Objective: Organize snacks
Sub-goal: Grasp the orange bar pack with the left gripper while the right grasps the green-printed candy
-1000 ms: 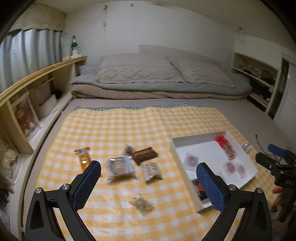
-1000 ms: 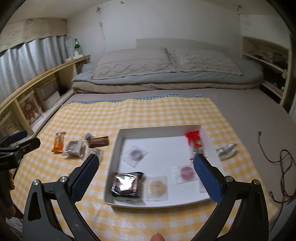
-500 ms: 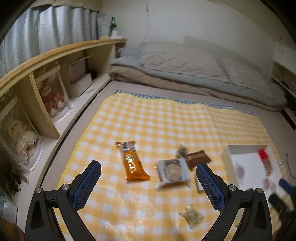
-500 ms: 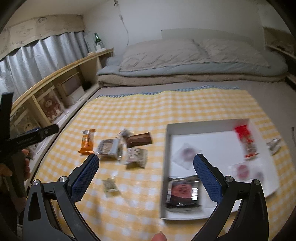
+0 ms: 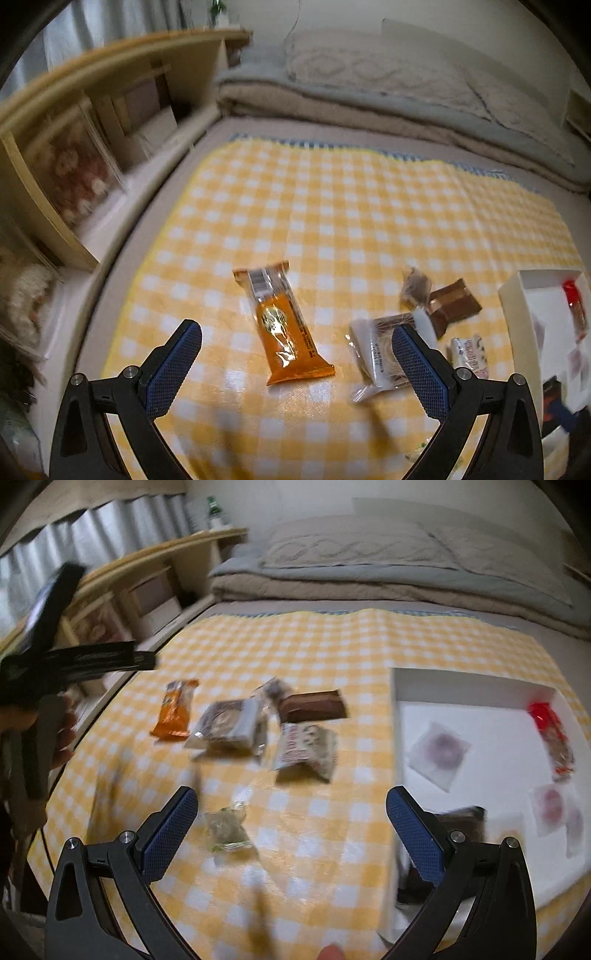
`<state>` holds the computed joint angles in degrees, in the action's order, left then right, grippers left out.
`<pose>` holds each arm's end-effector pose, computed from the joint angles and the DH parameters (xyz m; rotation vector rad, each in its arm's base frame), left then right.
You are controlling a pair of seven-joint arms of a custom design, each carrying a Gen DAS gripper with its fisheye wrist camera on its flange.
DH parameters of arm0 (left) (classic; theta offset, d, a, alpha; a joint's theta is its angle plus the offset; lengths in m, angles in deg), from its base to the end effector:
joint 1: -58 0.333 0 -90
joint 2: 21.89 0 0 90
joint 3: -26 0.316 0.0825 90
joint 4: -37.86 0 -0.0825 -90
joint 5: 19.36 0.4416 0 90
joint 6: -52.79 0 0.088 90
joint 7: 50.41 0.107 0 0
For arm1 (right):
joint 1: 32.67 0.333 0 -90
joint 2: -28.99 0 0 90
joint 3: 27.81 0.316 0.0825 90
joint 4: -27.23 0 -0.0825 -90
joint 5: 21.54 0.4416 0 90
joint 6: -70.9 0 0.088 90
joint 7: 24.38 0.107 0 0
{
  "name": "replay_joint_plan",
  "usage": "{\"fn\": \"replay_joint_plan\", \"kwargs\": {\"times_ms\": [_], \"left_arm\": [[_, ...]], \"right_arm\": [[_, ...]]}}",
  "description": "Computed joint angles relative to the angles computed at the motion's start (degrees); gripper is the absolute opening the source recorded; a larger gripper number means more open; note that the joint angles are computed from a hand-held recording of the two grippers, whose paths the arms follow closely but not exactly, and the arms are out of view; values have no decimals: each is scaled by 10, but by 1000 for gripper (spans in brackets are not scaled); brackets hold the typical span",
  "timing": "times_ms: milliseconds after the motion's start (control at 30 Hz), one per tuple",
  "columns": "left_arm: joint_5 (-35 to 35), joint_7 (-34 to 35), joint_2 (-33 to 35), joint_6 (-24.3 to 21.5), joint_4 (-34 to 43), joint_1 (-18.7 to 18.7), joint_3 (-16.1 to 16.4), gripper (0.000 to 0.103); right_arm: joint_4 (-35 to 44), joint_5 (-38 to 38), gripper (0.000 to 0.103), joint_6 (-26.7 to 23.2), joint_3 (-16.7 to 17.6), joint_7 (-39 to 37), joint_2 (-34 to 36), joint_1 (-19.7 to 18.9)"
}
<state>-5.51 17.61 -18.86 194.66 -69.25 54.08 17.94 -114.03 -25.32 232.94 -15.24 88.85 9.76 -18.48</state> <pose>0.6586 -0.1389 0.5251 -1.9091 1.8550 -0.5443 0.4696 0.2441 0.4643 -1.8782 1.6469 -0.4460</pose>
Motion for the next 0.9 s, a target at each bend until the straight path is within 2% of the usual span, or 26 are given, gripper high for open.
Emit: {"fn": "replay_joint_plan", "kwargs": {"times_ms": [33, 133, 200, 267, 300, 467, 567, 633, 800, 900], "left_arm": [[2, -5, 13, -6, 11, 1, 1, 103], [-1, -29, 62, -43, 57, 2, 4, 101], [-33, -28, 92, -62, 86, 7, 2, 87], [-42, -27, 121, -83, 119, 8, 2, 78], [-33, -30, 137, -94, 140, 5, 3, 77], [21, -45, 205, -133, 220, -17, 14, 77], [41, -49, 248, -171, 274, -31, 16, 66], [52, -57, 268, -187, 298, -40, 20, 66], [66, -86, 293, -194, 325, -48, 28, 66], [68, -110, 288, -183, 312, -45, 31, 60]], "right_arm": [[3, 16, 99, 1, -12, -21, 6, 15], [15, 86, 84, -1, -46, -93, 33, 61], [21, 126, 76, -1, -56, -131, 47, 78], [28, 159, 73, -7, -63, -168, 59, 89], [34, 173, 73, -15, -65, -189, 67, 94], [53, 189, 70, -48, -58, -236, 90, 92], [71, 209, 60, -86, -59, -251, 107, 91], [82, 243, 58, -104, -63, -262, 115, 92], [96, 261, 57, -121, -60, -265, 123, 87], [105, 250, 55, -126, -56, -256, 130, 84]]}}
